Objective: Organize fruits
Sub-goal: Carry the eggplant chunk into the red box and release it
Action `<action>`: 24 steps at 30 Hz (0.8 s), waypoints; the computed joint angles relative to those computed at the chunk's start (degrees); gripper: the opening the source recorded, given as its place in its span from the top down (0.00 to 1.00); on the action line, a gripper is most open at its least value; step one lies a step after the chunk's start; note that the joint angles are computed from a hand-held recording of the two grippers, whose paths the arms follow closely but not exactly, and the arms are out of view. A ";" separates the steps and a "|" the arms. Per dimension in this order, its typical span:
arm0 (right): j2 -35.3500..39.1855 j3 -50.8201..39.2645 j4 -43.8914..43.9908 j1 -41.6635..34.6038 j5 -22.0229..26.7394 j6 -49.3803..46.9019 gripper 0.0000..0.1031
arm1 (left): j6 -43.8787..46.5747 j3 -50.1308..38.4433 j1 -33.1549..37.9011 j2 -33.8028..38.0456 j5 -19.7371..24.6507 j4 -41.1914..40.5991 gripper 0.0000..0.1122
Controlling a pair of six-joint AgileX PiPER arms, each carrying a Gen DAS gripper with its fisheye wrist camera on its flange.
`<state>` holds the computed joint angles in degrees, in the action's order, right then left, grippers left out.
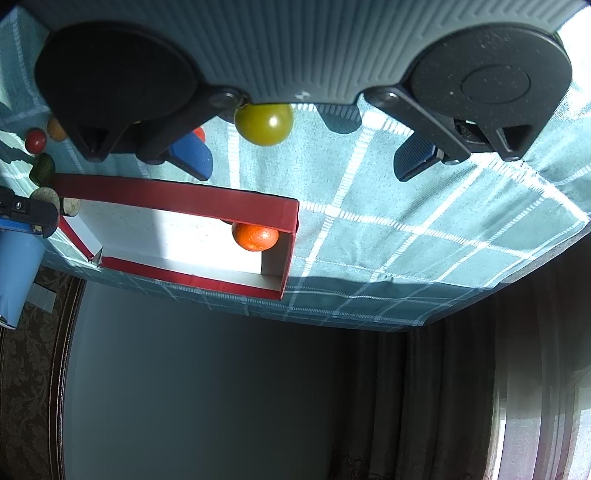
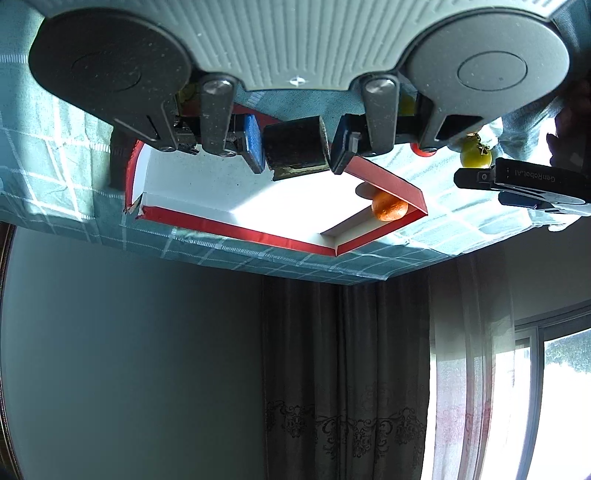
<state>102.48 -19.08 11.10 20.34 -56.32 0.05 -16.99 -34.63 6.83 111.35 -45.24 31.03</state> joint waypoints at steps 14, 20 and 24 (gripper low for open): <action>6.01 -18.68 12.96 -5.03 17.94 -15.57 0.63 | -0.96 -0.20 0.15 0.15 0.06 0.86 0.08; 12.13 -22.39 20.53 -2.22 18.27 -25.42 0.63 | -1.50 -0.24 0.27 0.14 0.15 0.72 0.08; 11.32 -21.08 19.80 -3.17 17.62 -21.96 0.45 | -1.84 -0.36 0.23 -0.03 0.65 0.94 0.08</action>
